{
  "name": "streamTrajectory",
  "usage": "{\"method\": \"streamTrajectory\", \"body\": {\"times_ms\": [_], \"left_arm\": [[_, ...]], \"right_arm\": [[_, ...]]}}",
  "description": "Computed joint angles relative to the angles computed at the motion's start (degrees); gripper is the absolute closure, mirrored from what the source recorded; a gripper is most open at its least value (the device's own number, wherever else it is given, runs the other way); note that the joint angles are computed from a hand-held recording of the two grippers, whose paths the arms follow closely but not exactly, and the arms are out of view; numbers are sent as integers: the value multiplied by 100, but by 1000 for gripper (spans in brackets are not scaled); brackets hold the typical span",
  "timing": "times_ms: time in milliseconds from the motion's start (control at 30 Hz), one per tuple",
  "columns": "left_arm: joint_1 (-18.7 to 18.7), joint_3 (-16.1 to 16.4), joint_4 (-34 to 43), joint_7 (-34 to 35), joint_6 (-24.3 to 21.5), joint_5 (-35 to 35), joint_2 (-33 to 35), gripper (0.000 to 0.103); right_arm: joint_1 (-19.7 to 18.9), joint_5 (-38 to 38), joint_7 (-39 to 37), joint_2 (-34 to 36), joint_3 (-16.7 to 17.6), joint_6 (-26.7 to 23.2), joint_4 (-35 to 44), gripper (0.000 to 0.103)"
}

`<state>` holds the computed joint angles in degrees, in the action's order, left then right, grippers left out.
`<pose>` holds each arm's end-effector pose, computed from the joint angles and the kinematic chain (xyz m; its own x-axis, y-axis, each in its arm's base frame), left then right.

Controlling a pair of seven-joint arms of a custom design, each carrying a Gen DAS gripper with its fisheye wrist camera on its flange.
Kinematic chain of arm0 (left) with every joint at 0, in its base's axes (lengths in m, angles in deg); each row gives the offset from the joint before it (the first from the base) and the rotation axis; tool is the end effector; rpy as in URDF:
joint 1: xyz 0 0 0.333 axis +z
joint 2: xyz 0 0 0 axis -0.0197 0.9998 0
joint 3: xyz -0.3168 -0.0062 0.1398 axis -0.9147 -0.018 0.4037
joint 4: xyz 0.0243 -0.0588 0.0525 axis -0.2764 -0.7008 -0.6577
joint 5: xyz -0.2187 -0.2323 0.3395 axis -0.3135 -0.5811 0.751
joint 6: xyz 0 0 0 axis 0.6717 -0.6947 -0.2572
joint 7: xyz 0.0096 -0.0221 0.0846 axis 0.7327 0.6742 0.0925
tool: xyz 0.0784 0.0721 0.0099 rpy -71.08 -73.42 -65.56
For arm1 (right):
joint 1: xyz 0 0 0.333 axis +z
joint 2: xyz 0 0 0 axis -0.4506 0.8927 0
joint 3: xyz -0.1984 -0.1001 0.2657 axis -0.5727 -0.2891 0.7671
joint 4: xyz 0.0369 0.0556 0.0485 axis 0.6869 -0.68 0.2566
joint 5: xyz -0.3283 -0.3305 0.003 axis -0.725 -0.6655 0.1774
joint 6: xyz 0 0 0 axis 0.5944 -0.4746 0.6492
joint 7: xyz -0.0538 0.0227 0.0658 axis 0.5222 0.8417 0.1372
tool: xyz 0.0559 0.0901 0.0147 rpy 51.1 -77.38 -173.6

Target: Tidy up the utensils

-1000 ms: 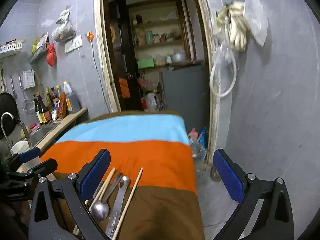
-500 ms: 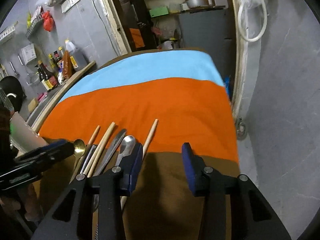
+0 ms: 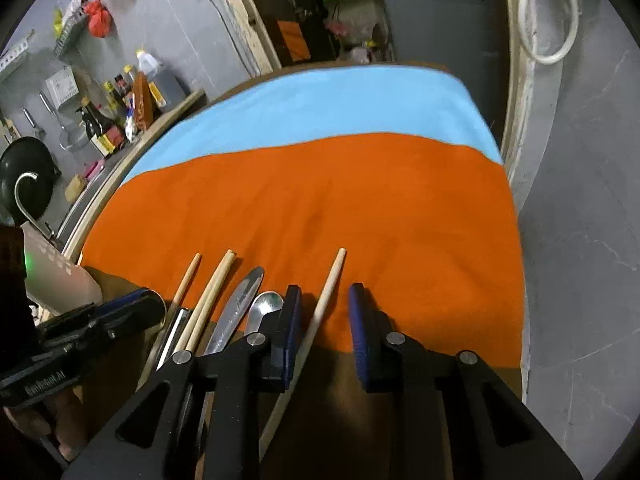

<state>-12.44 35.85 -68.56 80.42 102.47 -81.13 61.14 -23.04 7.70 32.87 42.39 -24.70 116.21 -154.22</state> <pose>0.5952 -0.2208 0.5311 -0.0871 -0.9240 0.3724 -0.7983 -0.1589 -0.5809 0.6730 0.0317 0.4995 0.2062 -0.9255 -0.3176 -0.8654 -0.0210 -0.5006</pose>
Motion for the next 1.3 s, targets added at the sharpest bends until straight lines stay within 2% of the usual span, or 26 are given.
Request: {"method": "streamTrajectory", "body": {"times_ms": [67, 133, 200, 400, 533, 633, 700, 800, 867, 1000, 1100, 1233, 1300], "left_arm": [[7, 4, 45, 7, -97, 19, 18, 88], [9, 18, 86, 54, -180, -42, 12, 93], [17, 25, 118, 84, -230, -68, -6, 98], [21, 8, 100, 131, -262, 156, -161, 100], [13, 28, -34, 207, -177, 323, -415, 100], [-7, 38, -198, 242, 41, 490, -676, 100], [-48, 73, -336, 316, 248, 510, -846, 100], [-216, 209, -605, 608, 681, 424, -1173, 100], [-369, 359, -700, 817, 799, 293, -1362, 100], [-715, 764, -836, 1425, 928, 46, -1796, 100], [-808, 998, -844, 1744, 823, -102, -2082, 100], [-573, 1070, -850, 1874, 810, -53, -2398, 100], [-436, 1134, -879, 1888, 812, -5, -2576, 100]], "right_arm": [[-14, -150, 285, 109, -17, -352, 217, 82], [0, -437, 565, 163, -11, -474, 321, 83], [35, -779, 857, 186, 4, -479, 354, 92], [-25, -356, 1222, 69, 15, -479, 209, 99], [26, 359, 1021, -560, -33, 180, -522, 99], [229, 952, 731, -1211, -99, 1068, -1201, 99], [506, 1467, 463, -1687, -182, 1808, -1675, 99], [826, 1631, 393, -2197, -250, 2625, -2130, 99], [1114, 1746, 397, -2517, -256, 3235, -2361, 99], [1813, 1813, 345, -2814, -427, 4053, -2424, 99], [2445, 1746, 271, -2965, -690, 4581, -2424, 99], [3542, 1316, 355, -2828, -1227, 5198, -2123, 99], [4286, 916, 570, -2677, -1737, 5448, -1877, 99]]}}
